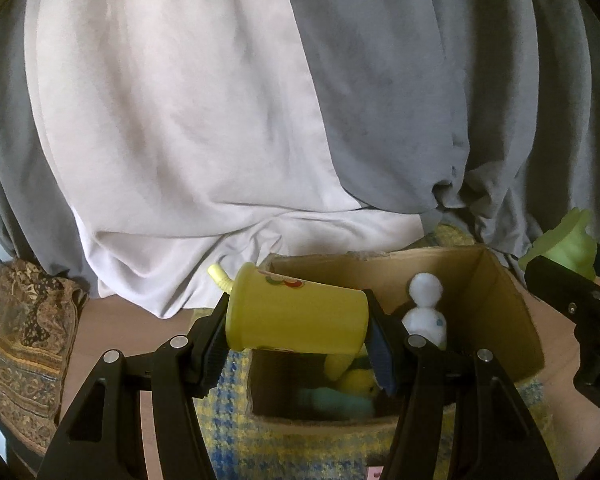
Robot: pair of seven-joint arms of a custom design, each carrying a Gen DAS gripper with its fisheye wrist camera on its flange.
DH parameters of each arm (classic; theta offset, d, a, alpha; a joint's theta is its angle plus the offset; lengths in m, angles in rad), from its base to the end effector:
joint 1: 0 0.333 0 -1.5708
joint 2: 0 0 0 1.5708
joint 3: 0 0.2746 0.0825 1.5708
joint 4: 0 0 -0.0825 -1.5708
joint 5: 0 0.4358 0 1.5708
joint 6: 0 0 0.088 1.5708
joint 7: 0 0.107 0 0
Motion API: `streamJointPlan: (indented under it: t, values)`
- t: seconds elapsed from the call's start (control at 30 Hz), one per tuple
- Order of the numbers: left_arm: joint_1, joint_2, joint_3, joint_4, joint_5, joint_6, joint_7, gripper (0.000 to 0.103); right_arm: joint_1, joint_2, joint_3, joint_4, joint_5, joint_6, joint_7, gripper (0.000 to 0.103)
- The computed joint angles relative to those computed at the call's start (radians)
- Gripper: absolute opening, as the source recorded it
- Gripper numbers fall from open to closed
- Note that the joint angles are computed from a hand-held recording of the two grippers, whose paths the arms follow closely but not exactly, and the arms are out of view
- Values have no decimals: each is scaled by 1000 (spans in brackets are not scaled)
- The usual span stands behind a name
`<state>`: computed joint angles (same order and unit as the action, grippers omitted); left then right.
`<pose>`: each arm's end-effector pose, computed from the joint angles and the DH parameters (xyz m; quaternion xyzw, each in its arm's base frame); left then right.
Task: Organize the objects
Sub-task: 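Lift and carry the frog and cup over the box with both grippers, then open both grippers to drop the frog and cup into the box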
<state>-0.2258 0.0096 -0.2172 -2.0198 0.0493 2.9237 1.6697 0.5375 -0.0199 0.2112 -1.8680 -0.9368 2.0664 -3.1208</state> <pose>0.5869 -0.2815 0.4896 -0.4270 0.7940 -0.3454 0.2606 0.4925 0.4010 0.5042 -0.4747 0.7674 -0.3530 0.2472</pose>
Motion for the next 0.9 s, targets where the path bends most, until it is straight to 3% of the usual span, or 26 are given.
streamJointPlan:
  t: [0.23,0.4,0.43,0.5,0.73,0.9]
  values:
    - [-8,45,4,48,-13,-31,19,59,-23,3,-18,-16,43,53,-17,64]
    - [-17,48,11,50,45,-29,-6,61,-31,12,-23,-9,62,74,-46,65]
    - [-18,47,10,49,46,-31,-2,64,-31,16,-23,-4,64,69,-53,73]
    - [-22,43,19,41,105,-17,-54,87,-28,17,-21,0,51,51,-42,87]
    - [-14,15,18,11,162,-5,-112,89,-18,-4,-10,-14,30,-3,1,92]
    - [2,-27,9,-37,247,20,-189,100,-4,-5,5,-6,13,-51,-7,95]
